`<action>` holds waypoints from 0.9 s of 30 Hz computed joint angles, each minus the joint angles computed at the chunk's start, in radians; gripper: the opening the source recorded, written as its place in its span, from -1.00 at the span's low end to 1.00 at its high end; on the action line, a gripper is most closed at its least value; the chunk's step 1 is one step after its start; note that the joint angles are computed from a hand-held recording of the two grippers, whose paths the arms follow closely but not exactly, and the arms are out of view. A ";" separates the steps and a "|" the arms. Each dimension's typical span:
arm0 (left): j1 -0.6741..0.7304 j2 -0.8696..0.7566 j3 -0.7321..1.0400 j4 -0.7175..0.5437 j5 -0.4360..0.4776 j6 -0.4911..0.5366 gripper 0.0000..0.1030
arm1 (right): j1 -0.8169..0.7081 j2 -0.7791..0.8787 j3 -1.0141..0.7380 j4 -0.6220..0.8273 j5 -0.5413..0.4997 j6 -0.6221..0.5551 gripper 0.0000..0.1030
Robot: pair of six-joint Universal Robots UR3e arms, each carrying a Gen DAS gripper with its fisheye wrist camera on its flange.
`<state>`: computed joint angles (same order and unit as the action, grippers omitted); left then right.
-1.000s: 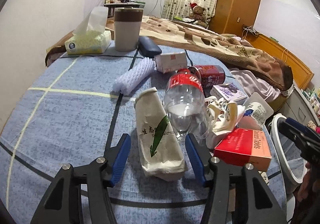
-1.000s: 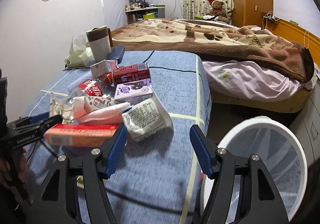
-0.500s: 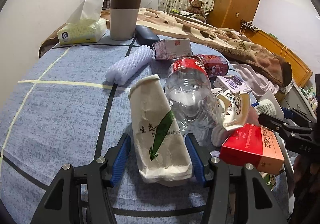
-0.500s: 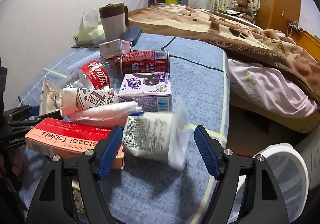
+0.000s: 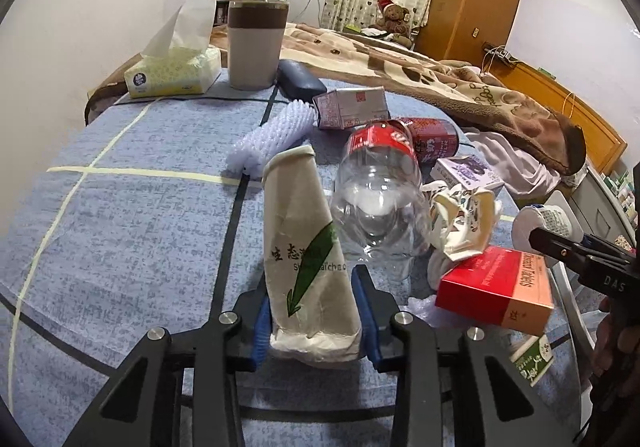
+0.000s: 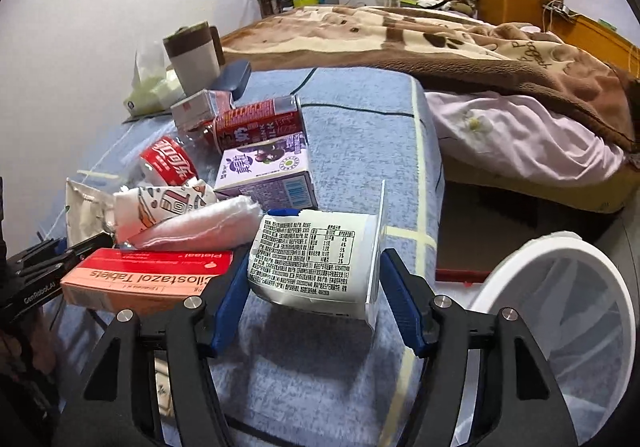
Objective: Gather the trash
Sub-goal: 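Carry both cups over the white wastebasket and open both tools to drop them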
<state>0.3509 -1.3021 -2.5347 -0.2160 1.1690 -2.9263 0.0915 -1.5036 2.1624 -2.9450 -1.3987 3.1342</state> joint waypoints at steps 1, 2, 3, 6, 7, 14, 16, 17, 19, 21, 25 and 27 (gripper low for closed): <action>0.008 0.026 -0.008 -0.014 -0.008 0.007 -0.28 | -0.004 -0.013 0.010 -0.004 0.005 0.002 0.27; 0.020 0.066 -0.013 -0.045 -0.019 0.017 -0.28 | -0.007 -0.030 0.024 -0.010 0.011 0.004 0.27; 0.027 0.094 -0.016 -0.065 -0.026 0.023 -0.28 | -0.011 -0.044 0.035 -0.013 0.017 0.006 0.27; 0.054 0.203 -0.020 -0.155 -0.059 0.046 -0.29 | -0.023 -0.094 0.072 -0.019 0.031 0.012 0.27; 0.062 0.235 -0.016 -0.188 -0.070 0.053 -0.29 | -0.027 -0.112 0.085 -0.018 0.034 0.013 0.27; 0.051 0.458 0.030 -0.411 -0.135 0.074 -0.29 | -0.081 -0.286 0.202 0.012 0.057 0.017 0.27; 0.019 0.474 0.048 -0.428 -0.136 0.064 -0.29 | -0.111 -0.346 0.238 0.032 0.066 0.013 0.28; -0.023 0.459 0.063 -0.413 -0.125 0.046 -0.29 | -0.125 -0.374 0.254 0.040 0.068 0.011 0.27; -0.088 0.424 0.082 -0.380 -0.106 0.019 -0.29 | -0.152 -0.430 0.285 0.064 0.075 0.007 0.28; -0.183 0.359 0.106 -0.322 -0.073 -0.020 -0.29 | -0.197 -0.496 0.323 0.095 0.089 -0.003 0.28; -0.368 0.211 0.154 -0.196 -0.006 -0.097 -0.29 | -0.307 -0.636 0.397 0.185 0.130 -0.042 0.28; -0.467 0.110 0.193 -0.130 0.031 -0.138 -0.29 | -0.373 -0.704 0.429 0.243 0.159 -0.073 0.28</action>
